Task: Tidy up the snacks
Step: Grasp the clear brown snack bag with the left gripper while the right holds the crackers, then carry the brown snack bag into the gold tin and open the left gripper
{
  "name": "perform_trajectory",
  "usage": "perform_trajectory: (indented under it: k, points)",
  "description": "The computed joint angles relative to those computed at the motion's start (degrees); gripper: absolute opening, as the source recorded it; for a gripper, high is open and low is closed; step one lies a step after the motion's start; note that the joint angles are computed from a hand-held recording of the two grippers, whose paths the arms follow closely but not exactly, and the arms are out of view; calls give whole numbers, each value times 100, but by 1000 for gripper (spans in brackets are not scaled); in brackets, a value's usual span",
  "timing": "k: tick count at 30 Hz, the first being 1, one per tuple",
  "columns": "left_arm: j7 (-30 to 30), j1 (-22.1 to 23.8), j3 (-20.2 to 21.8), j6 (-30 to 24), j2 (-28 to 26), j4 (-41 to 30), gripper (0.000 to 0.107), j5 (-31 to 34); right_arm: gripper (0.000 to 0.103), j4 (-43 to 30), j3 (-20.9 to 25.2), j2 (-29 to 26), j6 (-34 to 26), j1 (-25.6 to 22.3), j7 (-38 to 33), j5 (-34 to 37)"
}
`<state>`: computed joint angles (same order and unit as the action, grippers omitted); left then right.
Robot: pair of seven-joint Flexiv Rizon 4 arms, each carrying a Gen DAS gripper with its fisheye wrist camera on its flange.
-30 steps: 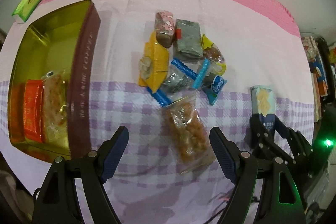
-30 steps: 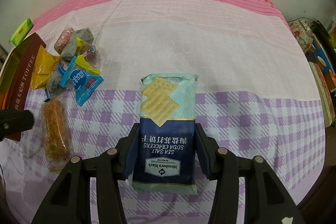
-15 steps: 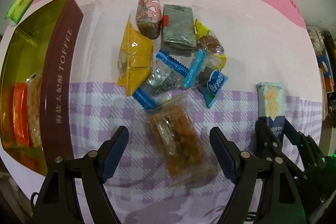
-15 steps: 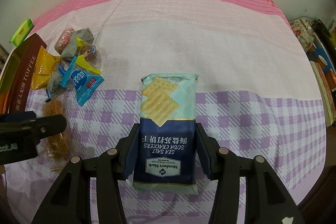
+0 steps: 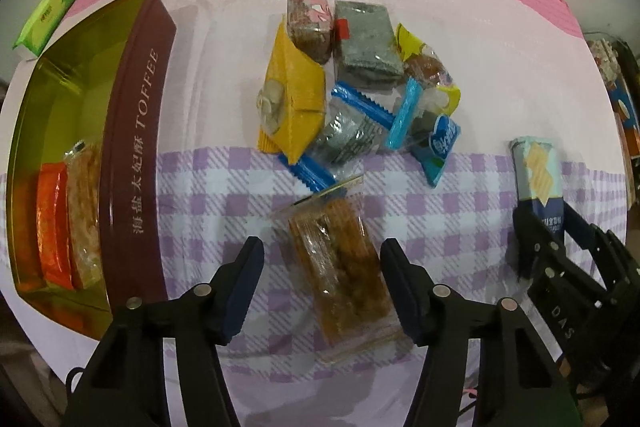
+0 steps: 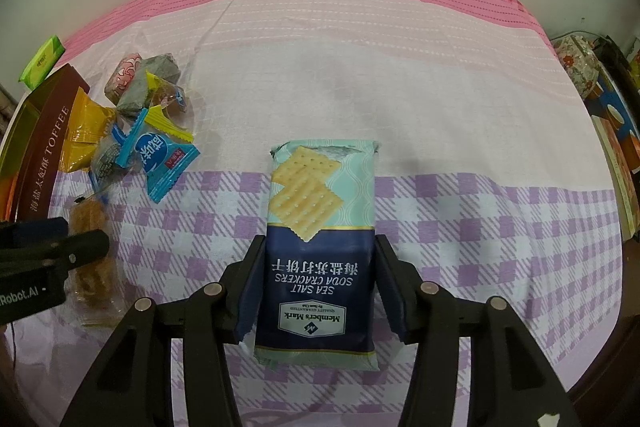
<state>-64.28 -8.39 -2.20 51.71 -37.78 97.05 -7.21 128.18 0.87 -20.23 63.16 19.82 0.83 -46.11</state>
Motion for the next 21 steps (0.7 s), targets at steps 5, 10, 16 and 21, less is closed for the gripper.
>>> perform_trajectory:
  k: [5,10,16,21]
  points:
    - [-54,-32,11,157,31,168,61,14,50,2,-1,-2,2,-6,-7,-7]
    - [-14,-85,23,363,75,386,55,151,51,-2,2,-4,-9,-3,-4,-3]
    - [113,-13,8,477,120,470,39,145,52,-18,6,-20,-18,9,13,13]
    - [330,112,-46,456,183,516,38,49,52,-30,7,-23,-31,11,2,26]
